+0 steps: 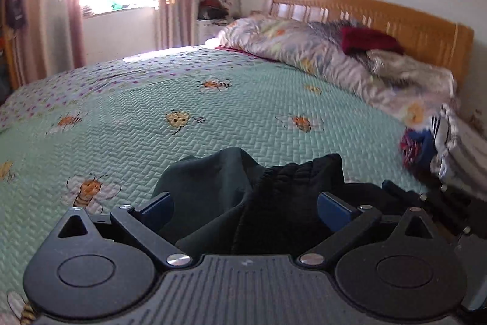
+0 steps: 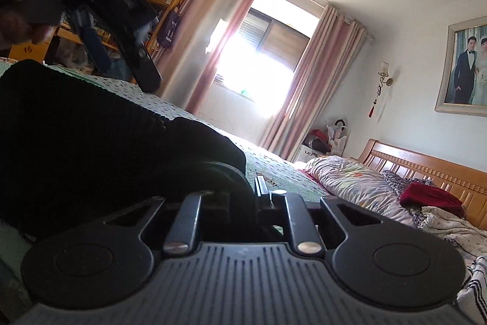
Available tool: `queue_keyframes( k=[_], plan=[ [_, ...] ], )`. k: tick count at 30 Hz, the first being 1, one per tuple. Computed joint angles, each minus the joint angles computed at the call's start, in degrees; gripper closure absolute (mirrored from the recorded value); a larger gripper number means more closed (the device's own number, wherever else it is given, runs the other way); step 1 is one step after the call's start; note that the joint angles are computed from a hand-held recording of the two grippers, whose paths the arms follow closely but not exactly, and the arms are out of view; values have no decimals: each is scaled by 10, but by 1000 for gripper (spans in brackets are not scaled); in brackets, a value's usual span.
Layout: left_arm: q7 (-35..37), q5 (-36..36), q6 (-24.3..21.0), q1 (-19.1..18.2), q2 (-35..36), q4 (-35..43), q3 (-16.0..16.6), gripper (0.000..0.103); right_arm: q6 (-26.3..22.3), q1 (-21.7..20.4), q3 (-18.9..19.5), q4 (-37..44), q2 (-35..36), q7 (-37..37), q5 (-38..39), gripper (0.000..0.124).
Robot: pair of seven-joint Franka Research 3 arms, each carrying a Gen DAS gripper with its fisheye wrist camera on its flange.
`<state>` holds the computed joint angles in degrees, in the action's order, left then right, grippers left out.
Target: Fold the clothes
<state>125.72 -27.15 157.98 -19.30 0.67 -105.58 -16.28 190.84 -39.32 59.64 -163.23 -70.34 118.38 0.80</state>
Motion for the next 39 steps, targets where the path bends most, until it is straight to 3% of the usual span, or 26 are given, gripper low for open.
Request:
queue_keyframes(
  k=[3, 5, 7, 10, 15, 17, 19, 21, 25, 26, 28, 29, 30, 31, 39],
  plan=[
    [-35, 77, -60, -3, 46, 58, -7, 6, -3, 7, -1, -5, 0, -1, -2, 106],
    [10, 36, -98, 7, 50, 70, -21, 18, -3, 10, 0, -12, 1, 4, 0, 105],
    [53, -3, -138, 13, 51, 80, -29, 19, -6, 15, -2, -18, 7, 9, 0, 103],
    [91, 0, -142, 5, 59, 88, -35, 15, -10, 29, -5, -32, 16, 15, -2, 103],
    [43, 33, -263, 3, 130, 190, -39, 9, -11, 43, -10, -39, 27, 26, -7, 102],
    [31, 25, -288, 8, 141, 203, -43, 8, -19, 43, -10, -36, 31, 28, -9, 102],
    [-9, 35, -307, 5, 162, 229, -41, 7, -25, 45, -13, -36, 35, 33, -12, 102],
    [-71, 66, -364, -3, 202, 284, -39, 6, -27, 45, -9, -35, 32, 38, -16, 102],
    [-81, 79, -360, 3, 203, 282, -43, 4, -30, 45, -8, -34, 33, 41, -28, 102],
    [-79, 69, -361, 8, 204, 282, -47, 7, -28, 45, -8, -36, 32, 43, -29, 102],
    [-76, 34, -361, 21, 205, 281, -56, 27, -27, 42, -2, -36, 26, 48, -30, 102],
    [-74, 9, -359, 30, 204, 277, -61, 46, -29, 40, 0, -34, 27, 49, -32, 101],
    [-72, -17, -358, 38, 204, 274, -65, 72, -33, 38, 1, -32, 28, 50, -34, 101],
    [-70, -43, -356, 45, 203, 270, -69, 86, -42, 40, 2, -30, 27, 53, -34, 101],
    [-68, -179, -255, 61, 139, 157, -66, 95, -48, 41, -4, -28, 29, 69, -52, 99]
  ],
)
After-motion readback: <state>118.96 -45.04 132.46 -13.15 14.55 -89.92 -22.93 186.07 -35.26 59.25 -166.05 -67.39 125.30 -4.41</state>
